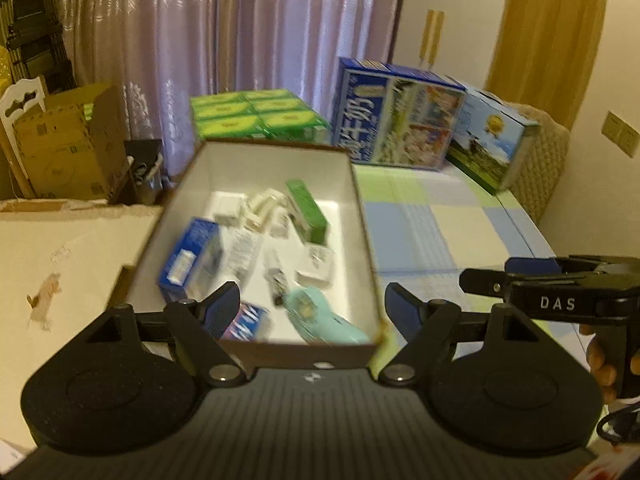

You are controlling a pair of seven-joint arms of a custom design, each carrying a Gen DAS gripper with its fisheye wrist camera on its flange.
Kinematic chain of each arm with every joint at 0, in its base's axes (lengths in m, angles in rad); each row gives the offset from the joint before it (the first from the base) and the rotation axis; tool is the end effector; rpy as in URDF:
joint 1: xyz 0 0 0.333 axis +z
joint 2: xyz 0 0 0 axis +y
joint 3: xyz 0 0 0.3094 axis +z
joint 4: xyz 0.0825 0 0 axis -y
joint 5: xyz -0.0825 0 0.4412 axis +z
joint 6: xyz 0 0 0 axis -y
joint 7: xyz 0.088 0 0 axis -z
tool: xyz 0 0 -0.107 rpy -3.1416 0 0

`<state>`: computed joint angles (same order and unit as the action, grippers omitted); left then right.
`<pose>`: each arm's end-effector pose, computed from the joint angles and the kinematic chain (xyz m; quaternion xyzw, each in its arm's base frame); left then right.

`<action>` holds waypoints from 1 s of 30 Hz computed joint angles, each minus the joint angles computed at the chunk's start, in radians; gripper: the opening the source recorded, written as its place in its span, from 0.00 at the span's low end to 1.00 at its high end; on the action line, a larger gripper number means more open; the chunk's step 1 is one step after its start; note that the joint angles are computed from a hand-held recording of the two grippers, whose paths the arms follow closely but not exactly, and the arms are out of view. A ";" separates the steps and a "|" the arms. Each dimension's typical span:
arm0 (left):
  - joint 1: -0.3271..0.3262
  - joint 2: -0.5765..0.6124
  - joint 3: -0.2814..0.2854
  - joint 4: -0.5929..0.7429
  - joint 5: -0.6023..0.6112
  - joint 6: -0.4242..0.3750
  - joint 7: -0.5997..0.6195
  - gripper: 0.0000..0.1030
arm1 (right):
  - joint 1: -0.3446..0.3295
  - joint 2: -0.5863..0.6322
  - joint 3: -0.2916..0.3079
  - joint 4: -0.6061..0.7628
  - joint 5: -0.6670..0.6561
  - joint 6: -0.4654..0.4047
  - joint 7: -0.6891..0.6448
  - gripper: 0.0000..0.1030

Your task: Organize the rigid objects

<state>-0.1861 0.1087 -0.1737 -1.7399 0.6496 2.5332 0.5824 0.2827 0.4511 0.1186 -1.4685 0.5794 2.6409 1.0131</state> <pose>0.6521 -0.2471 0.5618 -0.7150 0.5682 -0.2905 0.2857 0.7361 0.2788 0.4773 -0.7877 0.4582 -0.1007 0.3992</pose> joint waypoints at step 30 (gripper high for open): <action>-0.244 0.172 -0.066 0.205 0.014 -0.205 -0.131 0.73 | -0.157 -0.418 -0.116 -0.502 0.181 -0.133 -0.264 0.65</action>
